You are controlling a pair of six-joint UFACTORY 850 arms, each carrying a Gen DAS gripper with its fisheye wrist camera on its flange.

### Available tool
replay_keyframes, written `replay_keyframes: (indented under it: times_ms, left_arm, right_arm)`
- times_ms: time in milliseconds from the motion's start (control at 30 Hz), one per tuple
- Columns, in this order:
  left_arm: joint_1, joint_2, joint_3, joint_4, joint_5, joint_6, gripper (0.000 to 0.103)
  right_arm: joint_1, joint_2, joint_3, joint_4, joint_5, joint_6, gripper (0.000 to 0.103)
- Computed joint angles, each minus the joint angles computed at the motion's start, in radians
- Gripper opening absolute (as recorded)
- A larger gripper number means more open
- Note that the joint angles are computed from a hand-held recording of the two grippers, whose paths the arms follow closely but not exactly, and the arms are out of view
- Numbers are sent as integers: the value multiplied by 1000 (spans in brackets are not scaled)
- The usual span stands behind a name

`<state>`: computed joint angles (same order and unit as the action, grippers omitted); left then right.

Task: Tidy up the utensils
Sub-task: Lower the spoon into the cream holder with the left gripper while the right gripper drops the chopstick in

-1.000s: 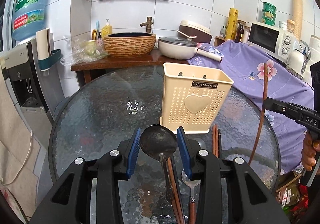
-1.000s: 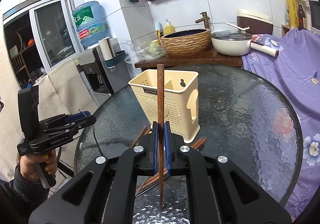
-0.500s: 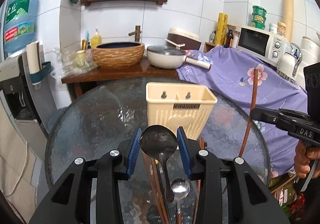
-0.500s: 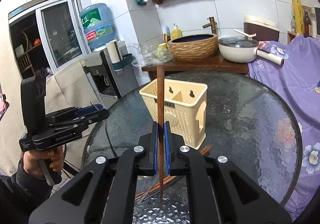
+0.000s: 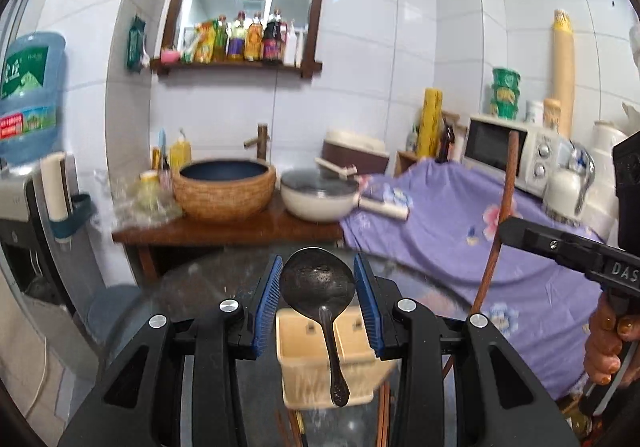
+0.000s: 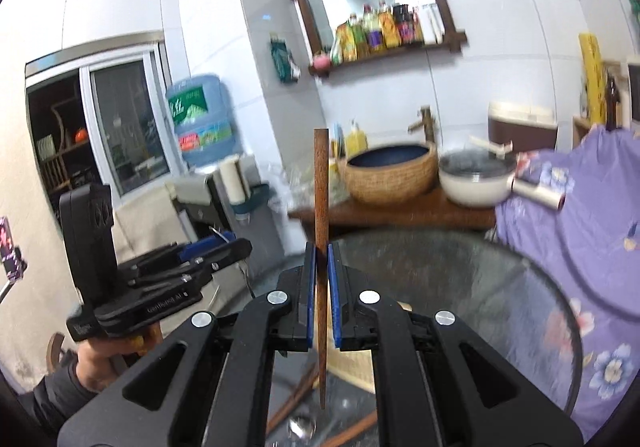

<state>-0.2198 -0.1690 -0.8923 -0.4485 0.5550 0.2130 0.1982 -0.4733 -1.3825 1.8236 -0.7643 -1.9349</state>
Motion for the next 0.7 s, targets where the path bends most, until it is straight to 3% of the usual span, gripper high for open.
replay_keyframes:
  times_ms: [100, 367, 700]
  left_arm:
    - [2, -42, -65, -52, 22, 51, 36]
    - [13, -162, -151, -111, 90, 65, 36]
    - [33, -235, -142, -59, 94, -24, 36]
  right_arm:
    - [12, -11, -46, 54, 21, -18, 7]
    - [64, -78, -104, 309, 145, -267, 7]
    - [79, -177, -121, 342, 184, -303, 7]
